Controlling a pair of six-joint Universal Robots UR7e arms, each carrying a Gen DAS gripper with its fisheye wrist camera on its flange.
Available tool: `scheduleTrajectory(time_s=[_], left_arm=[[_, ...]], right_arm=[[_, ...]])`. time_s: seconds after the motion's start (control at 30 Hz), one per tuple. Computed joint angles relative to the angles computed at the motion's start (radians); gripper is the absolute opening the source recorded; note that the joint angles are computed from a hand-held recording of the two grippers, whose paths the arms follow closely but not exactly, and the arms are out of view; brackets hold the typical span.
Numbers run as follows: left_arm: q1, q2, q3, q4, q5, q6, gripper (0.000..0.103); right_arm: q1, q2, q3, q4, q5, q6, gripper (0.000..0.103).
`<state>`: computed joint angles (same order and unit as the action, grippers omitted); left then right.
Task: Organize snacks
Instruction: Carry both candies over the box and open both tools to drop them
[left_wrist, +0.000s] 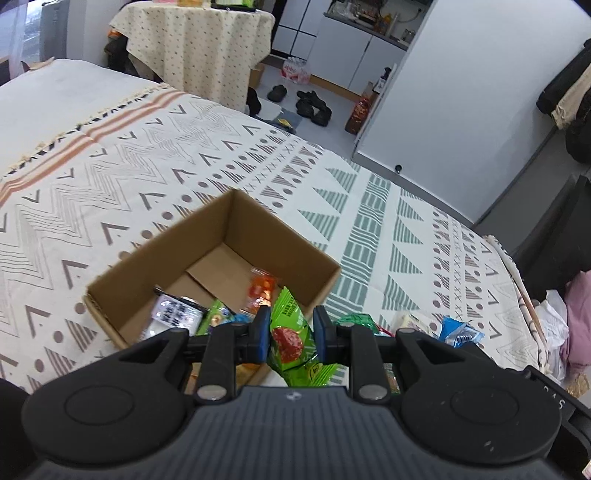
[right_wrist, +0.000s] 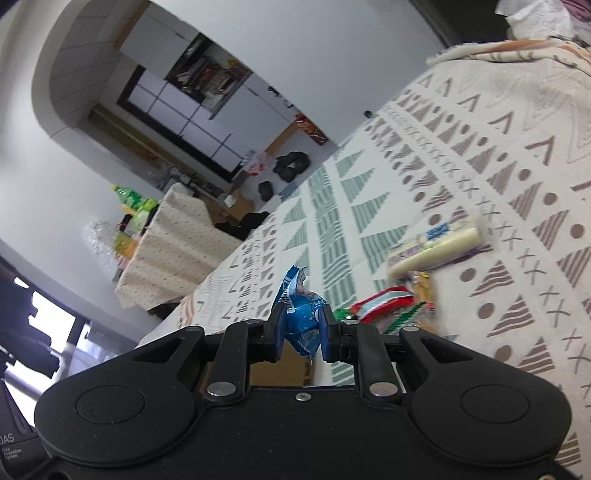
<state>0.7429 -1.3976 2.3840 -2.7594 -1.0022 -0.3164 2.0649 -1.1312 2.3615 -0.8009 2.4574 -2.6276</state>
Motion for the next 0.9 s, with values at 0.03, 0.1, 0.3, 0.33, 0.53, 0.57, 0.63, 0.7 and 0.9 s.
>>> scheduleTrajectory(time_s=[0.03,0.1,0.3,0.33,0.53,0.57,0.63,0.7,0.9], left_arm=[[0.002,-0.006,0.0,0.001,0.003,0.001,0.023],[0.006,-0.019,-0.003,0.009,0.009,0.001,0.023],[0.023,-0.049,-0.011,0.019,0.02,0.011,0.023],[0.027,-0.052,-0.013,0.018,0.022,0.013,0.023],[0.06,-0.07,-0.03,0.023,0.025,0.032,0.023],[0.068,-0.07,-0.035,0.024,0.023,0.037,0.023],[0.086,-0.067,-0.045,0.018,0.022,0.05,0.023],[0.107,-0.058,-0.059,0.017,0.017,0.056,0.023],[0.167,-0.023,-0.101,0.009,-0.02,0.089,0.023]], right_arm=[[0.005,0.004,-0.005,-0.002,-0.006,-0.008,0.019],[0.012,0.013,-0.016,-0.002,-0.015,-0.023,0.019],[0.024,0.034,-0.04,-0.006,-0.044,-0.062,0.019],[0.027,0.038,-0.044,-0.008,-0.047,-0.067,0.019],[0.041,0.065,-0.071,-0.004,-0.073,-0.089,0.019],[0.043,0.071,-0.079,0.002,-0.078,-0.091,0.019],[0.045,0.085,-0.095,0.014,-0.089,-0.102,0.019],[0.047,0.103,-0.114,0.025,-0.099,-0.118,0.019],[0.032,0.155,-0.176,0.069,-0.157,-0.148,0.019]])
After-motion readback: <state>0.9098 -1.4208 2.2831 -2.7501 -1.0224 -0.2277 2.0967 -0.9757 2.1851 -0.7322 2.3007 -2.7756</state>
